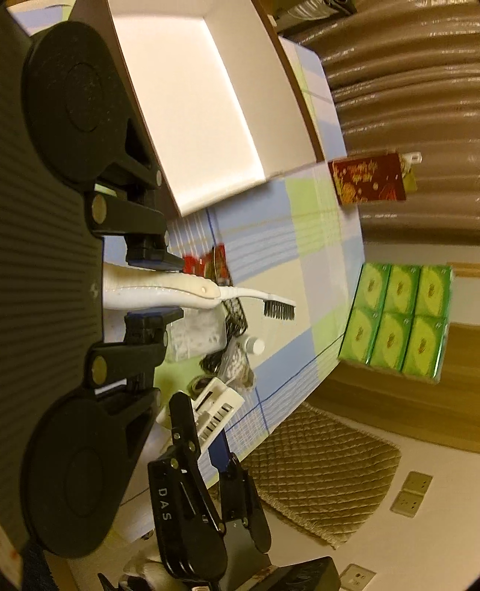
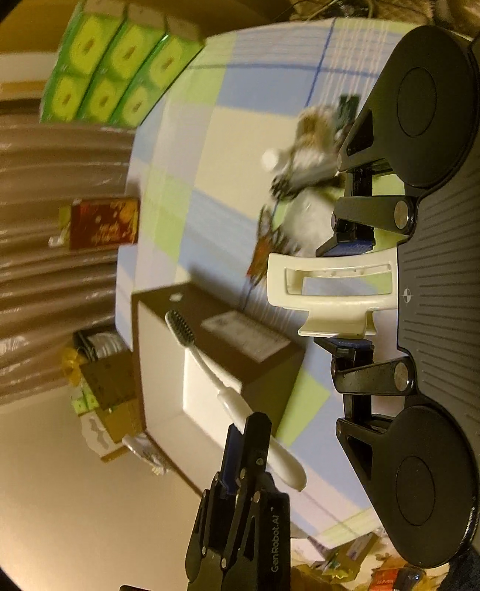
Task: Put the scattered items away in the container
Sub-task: 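Carry the toothbrush and hair clip in both grippers over the brown box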
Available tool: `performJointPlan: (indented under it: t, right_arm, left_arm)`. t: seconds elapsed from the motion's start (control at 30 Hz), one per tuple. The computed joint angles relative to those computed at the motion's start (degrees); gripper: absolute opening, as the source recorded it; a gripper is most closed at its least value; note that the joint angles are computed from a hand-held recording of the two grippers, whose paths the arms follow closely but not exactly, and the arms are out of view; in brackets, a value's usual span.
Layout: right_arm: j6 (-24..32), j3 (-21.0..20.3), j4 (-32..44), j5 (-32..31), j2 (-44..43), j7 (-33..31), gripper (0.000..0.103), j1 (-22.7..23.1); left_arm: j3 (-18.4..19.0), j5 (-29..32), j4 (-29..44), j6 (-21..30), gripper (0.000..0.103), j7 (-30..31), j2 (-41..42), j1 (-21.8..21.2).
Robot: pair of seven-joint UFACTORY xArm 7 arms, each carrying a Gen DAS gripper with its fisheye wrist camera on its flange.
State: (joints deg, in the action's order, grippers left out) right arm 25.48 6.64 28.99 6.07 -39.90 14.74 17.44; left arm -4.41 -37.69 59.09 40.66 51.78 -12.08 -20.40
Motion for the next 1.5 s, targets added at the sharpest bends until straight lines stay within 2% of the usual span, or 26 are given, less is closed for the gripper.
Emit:
performJointPlan:
  t: [0.2, 0.37, 0.5, 0.63, 0.8, 0.93, 1.1, 1.33, 1.5]
  right_arm:
    - [-5.8, 3.2, 7.6, -1.1, 10.4, 1.9, 0.039, 0.5]
    - [-10.1, 6.7, 15.1, -5.1, 19.6, 5.6, 0.039, -0.7]
    - [-11.9, 10.3, 21.7, -12.4, 26.9, 12.4, 0.039, -3.5]
    - [-12.0, 12.2, 29.0, -23.1, 34.5, 22.0, 0.039, -5.1]
    - [-10.1, 9.5, 38.0, -30.5, 43.7, 29.5, 0.039, -2.4]
    - [-7.4, 6.6, 43.4, -29.5, 49.2, 30.1, 0.039, 0.6]
    - [-2.3, 4.2, 49.6, -23.8, 55.3, 27.2, 0.039, 3.1]
    - [7.8, 1.5, 59.4, -15.6, 63.5, 21.8, 0.039, 5.8]
    - [14.3, 0.2, 65.7, -12.7, 68.0, 19.6, 0.039, 6.9]
  left_arm:
    - [2.7, -1.6, 1.7, 1.3, 0.016, 3.2, 0.3, 2.3]
    - [4.0, -2.7, 4.7, 2.0, 0.016, 5.3, 2.7, 5.3]
    - [4.3, -3.3, 7.6, 2.3, 0.016, 6.6, 5.3, 7.9]
    - [4.0, -3.8, 11.9, 2.6, 0.016, 7.1, 9.4, 10.7]
    - [2.8, -3.5, 18.1, 3.2, 0.016, 6.9, 15.5, 14.2]
    - [1.3, -1.7, 23.9, 4.7, 0.016, 4.4, 21.1, 16.6]
    - [-0.4, 2.0, 31.2, 7.6, 0.016, -1.9, 28.1, 18.8]
    - [-1.8, 8.3, 42.7, 15.4, 0.016, -12.4, 38.4, 20.6]
    - [-2.6, 12.0, 50.3, 20.7, 0.016, -18.4, 44.7, 21.0]
